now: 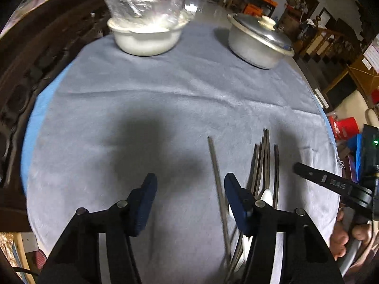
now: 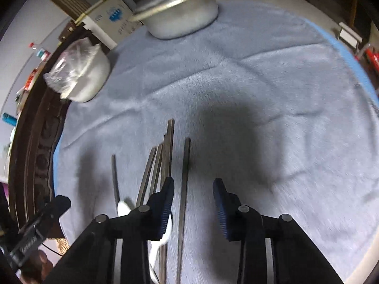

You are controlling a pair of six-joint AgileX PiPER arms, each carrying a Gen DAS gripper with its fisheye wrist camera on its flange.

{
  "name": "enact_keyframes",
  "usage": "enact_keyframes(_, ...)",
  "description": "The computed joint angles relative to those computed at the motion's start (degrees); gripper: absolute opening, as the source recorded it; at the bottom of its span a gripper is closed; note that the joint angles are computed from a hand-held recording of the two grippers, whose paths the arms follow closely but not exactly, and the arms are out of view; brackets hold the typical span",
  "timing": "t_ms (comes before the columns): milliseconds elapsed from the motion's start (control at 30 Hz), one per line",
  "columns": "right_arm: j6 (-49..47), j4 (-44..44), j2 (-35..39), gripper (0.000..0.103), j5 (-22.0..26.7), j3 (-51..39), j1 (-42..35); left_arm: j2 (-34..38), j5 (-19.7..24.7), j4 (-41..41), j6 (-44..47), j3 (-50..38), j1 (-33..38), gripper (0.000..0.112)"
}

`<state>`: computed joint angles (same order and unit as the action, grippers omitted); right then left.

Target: Organize utensils

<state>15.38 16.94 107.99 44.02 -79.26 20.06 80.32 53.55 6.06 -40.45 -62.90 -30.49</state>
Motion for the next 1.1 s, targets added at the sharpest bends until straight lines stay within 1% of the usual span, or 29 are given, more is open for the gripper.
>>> enact_keyframes(67, 2.29, -2.25, 3.55, 0.035, 1.83, -4.2, 0.67, 3.99, 0.38, -1.35, 1.82, -3.08, 1.07, 0.06)
enact_keyframes(167, 5.07, -4.8, 7.77, 0.032, 4.23, -9.26, 1.25, 9.26, 0.81, -3.39, 4.31, -6.82, 2.25, 0.06)
enact_keyframes(200, 7.32, -7.63, 9.38, 0.031, 5.59, -11.46, 2.02, 11.04, 1.05, -4.0, 4.84, -8.04, 2.6, 0.06)
enact_keyframes(233, 8.49, -9.36, 9.56, 0.029, 5.71, -12.11, 2.47, 12.2, 1.11, -4.54, 5.33, -8.78, 2.91, 0.06)
enact_keyframes(267, 9.56, -11.3, 10.37, 0.029, 7.05, -13.8, 3.15, 13.99, 1.12, -5.66, 6.03, -9.92, 3.36, 0.06)
enact_keyframes(367, 10.97, -14.29, 11.39, 0.028, 8.69, -15.87, 4.58, 17.78, 0.84, -6.82, 6.45, -12.23, 3.72, 0.06)
enact_keyframes(400, 11.33, -15.12, 11.67, 0.026, 8.96, -16.4, 5.08, 18.57, 1.04, -7.17, 6.73, -12.76, 3.8, 0.06)
enact_keyframes(433, 11.39, -16.05, 12.0, 0.021, 9.31, -17.08, 5.72, 19.5, 1.0, -7.65, 6.95, -13.37, 3.77, 0.06)
enact_keyframes(467, 11.03, -16.4, 12.14, 0.018, 9.38, -17.44, 6.16, 20.64, 0.77, -8.49, 7.33, -14.01, 3.65, 0.057)
enact_keyframes(500, 11.0, -16.4, 12.27, 0.013, 9.23, -17.64, 6.46, 21.42, 0.67, -9.12, 7.77, -14.4, 3.6, 0.049)
enact_keyframes(533, 11.16, -16.67, 12.29, 0.009, 8.88, -17.68, 6.84, 22.23, 0.7, -9.86, 8.4, -14.79, 3.59, 0.045)
enact_keyframes(567, 11.14, -17.09, 12.34, 0.008, 8.52, -17.71, 7.26, 22.52, 0.32, -8.37, 7.36, -14.94, 2.84, 0.042)
enact_keyframes(600, 11.26, -17.97, 12.31, 0.006, 8.14, -17.61, 7.81, 22.89, 0.2, -7.09, 7.06, -15.34, 2.19, 0.032)
enact_keyframes(633, 11.76, -18.85, 12.29, 0.004, 7.57, -17.33, 8.45, 23.34, 0.4, -6.92, 7.39, -15.71, 2.0, 0.03)
enact_keyframes(700, 12.7, -20.69, 12.04, 0.002, 6.11, -16.45, 9.6, 23.03, -0.83, -5.7, 6.83, -14.8, 2.02, 0.011)
enact_keyframes(733, 13.23, -21.05, 11.74, 0.001, 5.13, -15.68, 9.96, 22.63, -1.73, -5.94, 7.04, -13.97, 2.39, 0.006)
enact_keyframes(800, 13.54, -20.96, 8.99, 0.001, 0.92, -11.2, 10.61, 20.87, -5.02, -8.12, 8.7, -10.78, 3.74, 0.006)
enact_keyframes(833, 15.03, -22.98, 7.89, 0.001, -0.08, -9.84, 11.49, 20.15, -5.87, -7.59, 8.3, -9.75, 3.73, 0.006)
enact_keyframes(900, 18.94, -28.22, 5.5, 0.001, -1.26, -7.65, 13.59, 17.58, -7.66, -4.06, 5.69, -7.33, 2.85, 0.006)
enact_keyframes(967, 20.8, -30.65, 2.48, 0.001, -1.78, -5.79, 14.88, 13.75, -9.61, -2.79, 4.4, -4.82, 2.51, 0.006)
enact_keyframes(1100, 26.48, -37.79, -4.2, 0.001, -3.66, -0.27, 17.38, 7.33, -10.12, 2.37, 0.56, -3.13, 0.22, 0.006)
